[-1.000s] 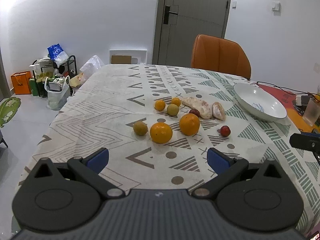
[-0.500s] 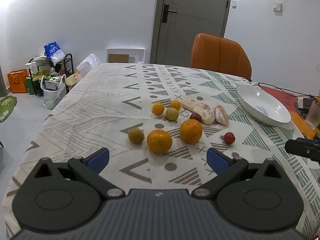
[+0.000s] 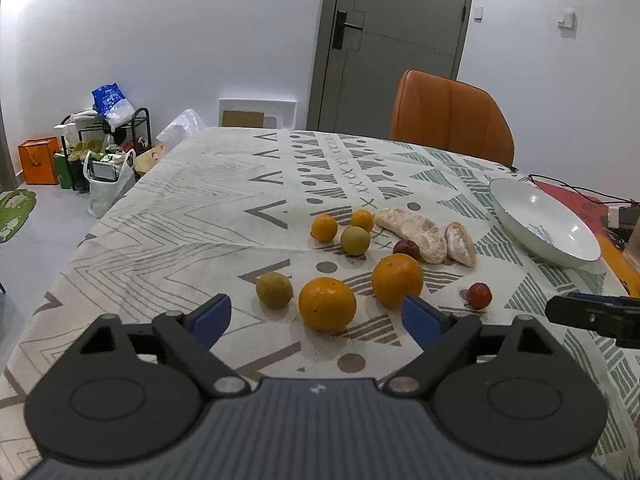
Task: Organize fruits
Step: 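Grasp the large orange with the left tool while the right tool grasps the dark red plum, then carry the orange and plum into the white bowl and open both tools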
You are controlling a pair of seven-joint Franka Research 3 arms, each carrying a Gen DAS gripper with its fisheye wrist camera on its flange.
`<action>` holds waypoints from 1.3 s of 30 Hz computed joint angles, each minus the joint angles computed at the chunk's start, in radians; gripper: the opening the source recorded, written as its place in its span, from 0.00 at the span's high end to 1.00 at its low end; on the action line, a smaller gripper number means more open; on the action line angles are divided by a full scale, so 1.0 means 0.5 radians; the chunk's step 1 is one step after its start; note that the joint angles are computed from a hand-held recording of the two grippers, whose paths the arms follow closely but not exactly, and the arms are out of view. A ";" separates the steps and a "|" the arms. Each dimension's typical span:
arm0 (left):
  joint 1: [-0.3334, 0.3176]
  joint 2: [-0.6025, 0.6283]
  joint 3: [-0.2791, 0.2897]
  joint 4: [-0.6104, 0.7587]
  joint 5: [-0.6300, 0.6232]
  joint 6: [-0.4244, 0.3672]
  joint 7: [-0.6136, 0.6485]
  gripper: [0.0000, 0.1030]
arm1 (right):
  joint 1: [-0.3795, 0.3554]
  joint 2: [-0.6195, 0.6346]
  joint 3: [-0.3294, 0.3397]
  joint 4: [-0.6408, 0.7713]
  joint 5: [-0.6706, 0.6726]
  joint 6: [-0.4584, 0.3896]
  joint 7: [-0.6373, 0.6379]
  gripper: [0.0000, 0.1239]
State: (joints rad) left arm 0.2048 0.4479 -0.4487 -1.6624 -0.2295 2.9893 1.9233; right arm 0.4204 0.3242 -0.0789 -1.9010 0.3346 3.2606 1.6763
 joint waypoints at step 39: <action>-0.075 0.151 0.051 0.205 0.010 -0.144 0.013 0.64 | -0.662 0.388 0.788 0.523 0.407 -0.241 -0.626 0.82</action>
